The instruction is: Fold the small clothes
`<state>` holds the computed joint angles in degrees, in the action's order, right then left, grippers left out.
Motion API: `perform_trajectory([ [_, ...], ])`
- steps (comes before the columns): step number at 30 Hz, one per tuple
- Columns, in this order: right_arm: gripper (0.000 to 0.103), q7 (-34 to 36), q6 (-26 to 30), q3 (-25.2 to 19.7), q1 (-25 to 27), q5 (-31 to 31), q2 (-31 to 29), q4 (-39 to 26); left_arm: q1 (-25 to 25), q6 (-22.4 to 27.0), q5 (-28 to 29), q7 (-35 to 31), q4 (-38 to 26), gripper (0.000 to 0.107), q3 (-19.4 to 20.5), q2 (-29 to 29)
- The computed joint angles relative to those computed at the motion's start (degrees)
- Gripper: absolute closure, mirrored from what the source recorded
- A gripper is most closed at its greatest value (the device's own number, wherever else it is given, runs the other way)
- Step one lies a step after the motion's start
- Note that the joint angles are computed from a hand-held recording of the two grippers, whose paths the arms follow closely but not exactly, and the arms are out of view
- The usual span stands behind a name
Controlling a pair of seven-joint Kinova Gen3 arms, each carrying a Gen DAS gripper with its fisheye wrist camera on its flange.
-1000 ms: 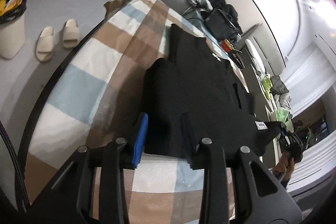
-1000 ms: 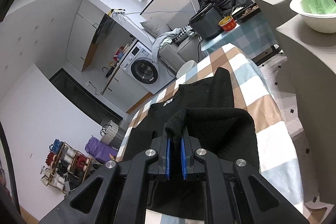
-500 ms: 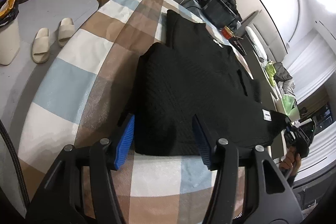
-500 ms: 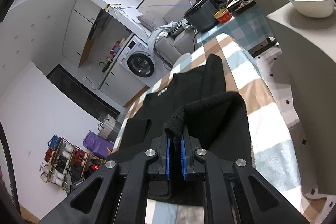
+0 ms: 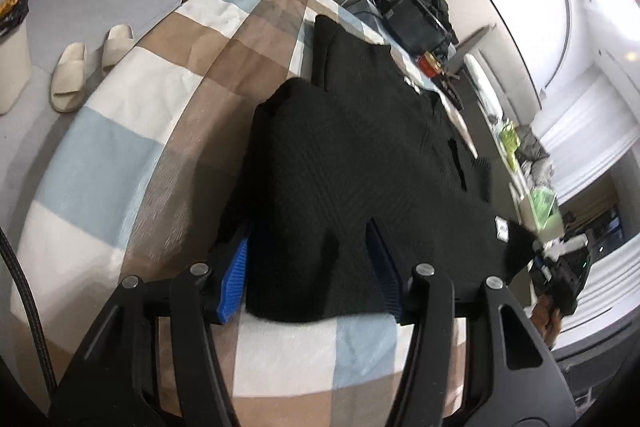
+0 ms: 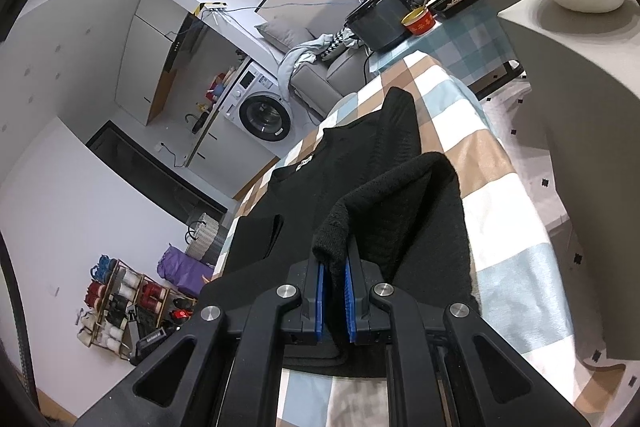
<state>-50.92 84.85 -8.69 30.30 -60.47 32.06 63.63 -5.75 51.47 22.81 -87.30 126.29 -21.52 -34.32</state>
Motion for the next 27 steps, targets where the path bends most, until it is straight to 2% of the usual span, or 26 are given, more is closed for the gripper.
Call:
perform_trajectory([
  [1,0.094,-0.04,-0.17,0.02,-0.13,0.06,-0.15,0.24,0.35,-1.02,0.76,-0.32,0.47,0.079,-0.29,-0.49],
  [2,0.094,0.16,-0.42,0.05,-0.21,0.12,-0.40,0.60,0.54,-1.39,0.99,-0.35,0.53,0.089,-0.16,-0.84],
  [3,0.094,0.46,-0.43,0.05,-0.21,0.13,-0.55,0.76,1.05,-1.22,1.13,-0.56,0.38,0.098,-0.31,-1.20],
  [4,0.094,0.95,-0.48,0.04,-0.14,0.06,-0.75,1.03,1.13,-1.48,1.19,-0.53,0.42,0.100,-0.10,-1.95],
  [7,0.094,2.25,-0.58,0.08,0.31,-0.74,-1.00,1.34,0.83,-2.52,0.38,0.70,0.00,0.102,1.78,-4.87],
  [10,0.094,2.41,-0.78,-0.08,0.58,-2.11,-0.56,1.07,2.94,-5.30,1.48,1.44,-0.59,0.102,0.64,-7.30],
  [13,0.094,1.57,-1.59,-0.82,0.88,-4.83,0.27,0.29,4.34,-8.47,0.99,2.43,-2.26,0.102,0.77,-7.18],
  [17,0.094,1.49,-6.49,-1.62,0.22,-8.41,-0.21,0.33,6.36,-14.56,0.59,3.39,-4.48,0.102,0.76,-4.23],
  [20,0.094,-0.60,-11.04,-1.80,-1.41,-9.42,0.17,-0.99,9.35,-18.86,1.16,3.07,-6.31,0.103,-1.25,-0.88],
  [23,0.094,-3.84,-16.71,-1.89,-4.20,-8.00,1.17,-3.92,11.38,-21.74,1.51,2.48,-8.55,0.103,-2.96,2.99],
  [27,0.094,-11.63,-21.64,-2.01,-8.19,-3.18,4.38,-10.35,13.67,-23.13,3.67,0.27,-12.33,0.103,-6.40,9.33],
])
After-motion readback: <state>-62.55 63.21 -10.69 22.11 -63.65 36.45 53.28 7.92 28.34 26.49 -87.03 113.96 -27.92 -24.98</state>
